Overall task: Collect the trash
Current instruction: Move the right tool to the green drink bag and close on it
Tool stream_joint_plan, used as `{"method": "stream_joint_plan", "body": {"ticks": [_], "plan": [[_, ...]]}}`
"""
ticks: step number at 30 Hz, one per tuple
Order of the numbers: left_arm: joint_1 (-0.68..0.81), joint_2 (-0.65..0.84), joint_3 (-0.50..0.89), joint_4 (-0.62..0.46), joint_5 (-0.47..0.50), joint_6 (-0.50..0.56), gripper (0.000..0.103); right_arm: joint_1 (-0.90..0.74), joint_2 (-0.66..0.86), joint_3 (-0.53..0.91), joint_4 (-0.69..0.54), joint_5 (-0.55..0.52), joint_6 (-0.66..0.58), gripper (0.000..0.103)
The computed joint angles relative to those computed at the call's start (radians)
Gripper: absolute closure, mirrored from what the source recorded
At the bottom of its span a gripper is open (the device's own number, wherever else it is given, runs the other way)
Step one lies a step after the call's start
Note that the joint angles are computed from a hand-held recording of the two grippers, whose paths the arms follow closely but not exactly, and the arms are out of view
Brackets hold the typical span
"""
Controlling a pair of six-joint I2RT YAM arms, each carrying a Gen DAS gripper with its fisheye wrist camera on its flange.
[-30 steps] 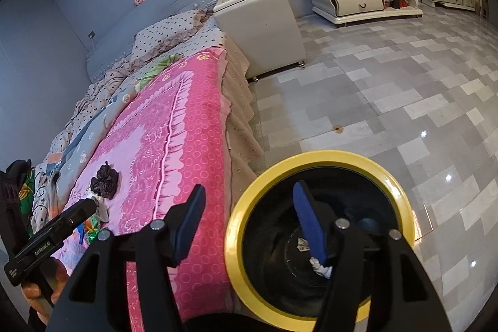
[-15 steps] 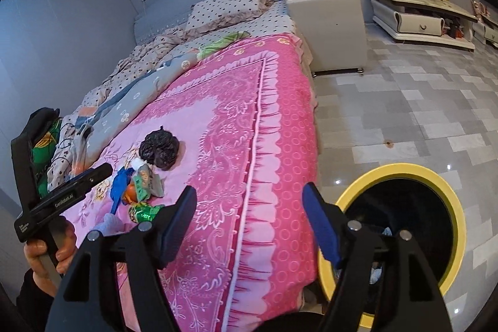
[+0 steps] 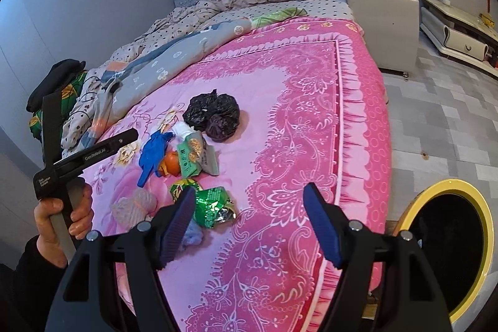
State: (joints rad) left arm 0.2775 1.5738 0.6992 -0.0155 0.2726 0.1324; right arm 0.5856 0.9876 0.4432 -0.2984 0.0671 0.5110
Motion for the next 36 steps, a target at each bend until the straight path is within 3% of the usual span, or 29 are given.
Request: {"method": "stream_joint_plan", "body": {"ticks": [12, 22, 36], "plan": [[0.070, 0.280, 0.132, 0.064, -0.036, -0.006, 0.023, 0.132, 0.380, 0.128, 0.163, 0.011, 0.011, 0.035], [0.092, 0.436, 0.231, 0.061, -0.041, -0.021, 0.023, 0.191, 0.656, 0.315, 0.169, -0.019, -0.032, 0.035], [0.062, 0.549, 0.327, 0.042, -0.078, -0.019, 0.023, 0.185, 0.816, 0.406, 0.153, -0.011, -0.069, 0.035]]}}
